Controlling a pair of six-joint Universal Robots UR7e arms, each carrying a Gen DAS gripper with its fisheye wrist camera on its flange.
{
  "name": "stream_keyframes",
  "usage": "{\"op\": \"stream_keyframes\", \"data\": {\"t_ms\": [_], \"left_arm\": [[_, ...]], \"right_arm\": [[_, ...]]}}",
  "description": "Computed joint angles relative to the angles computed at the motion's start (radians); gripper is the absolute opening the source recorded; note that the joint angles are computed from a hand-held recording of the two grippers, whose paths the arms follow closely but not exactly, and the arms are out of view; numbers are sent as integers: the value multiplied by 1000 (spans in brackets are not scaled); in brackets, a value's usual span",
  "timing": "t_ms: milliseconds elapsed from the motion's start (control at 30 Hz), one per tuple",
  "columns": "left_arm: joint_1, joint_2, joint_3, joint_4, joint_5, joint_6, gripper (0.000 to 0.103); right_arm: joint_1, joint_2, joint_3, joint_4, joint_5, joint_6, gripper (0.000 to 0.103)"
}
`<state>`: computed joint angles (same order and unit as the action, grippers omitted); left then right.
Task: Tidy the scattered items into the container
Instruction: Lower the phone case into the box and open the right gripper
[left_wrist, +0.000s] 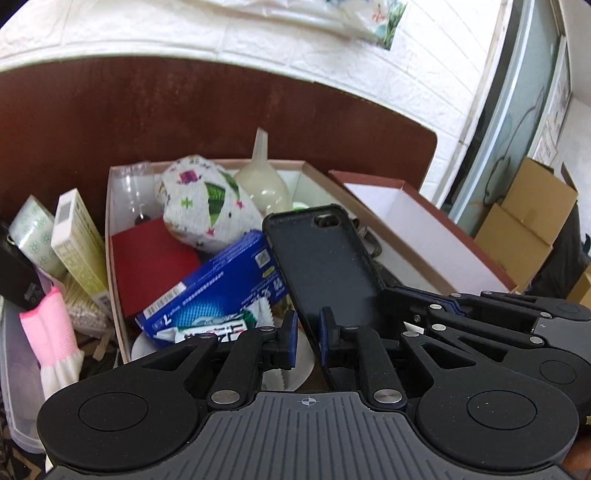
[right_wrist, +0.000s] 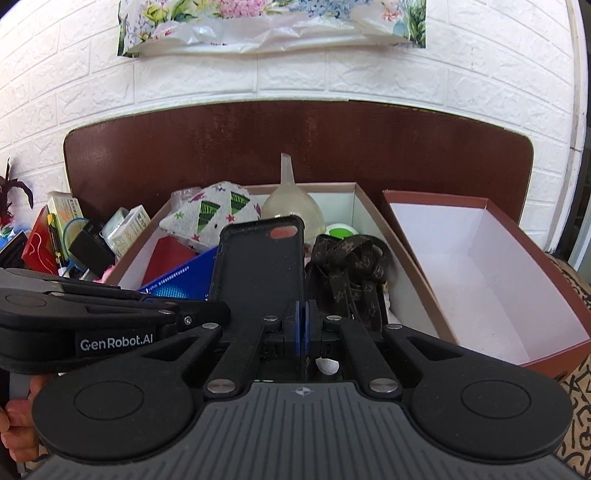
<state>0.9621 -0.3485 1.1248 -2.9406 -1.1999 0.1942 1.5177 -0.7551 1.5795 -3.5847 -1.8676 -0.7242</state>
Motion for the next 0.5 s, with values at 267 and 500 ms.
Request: {"op": "stream_keyframes", "data": {"t_ms": [267, 500], "left_arm": [[-12, -1, 27, -84, 62, 20, 73], [4, -58, 116, -188, 32, -44, 101]], "right_arm": [[-1, 18, 1, -72, -11, -37, 32], [-12, -9, 58, -173, 9, -12, 93]]}}
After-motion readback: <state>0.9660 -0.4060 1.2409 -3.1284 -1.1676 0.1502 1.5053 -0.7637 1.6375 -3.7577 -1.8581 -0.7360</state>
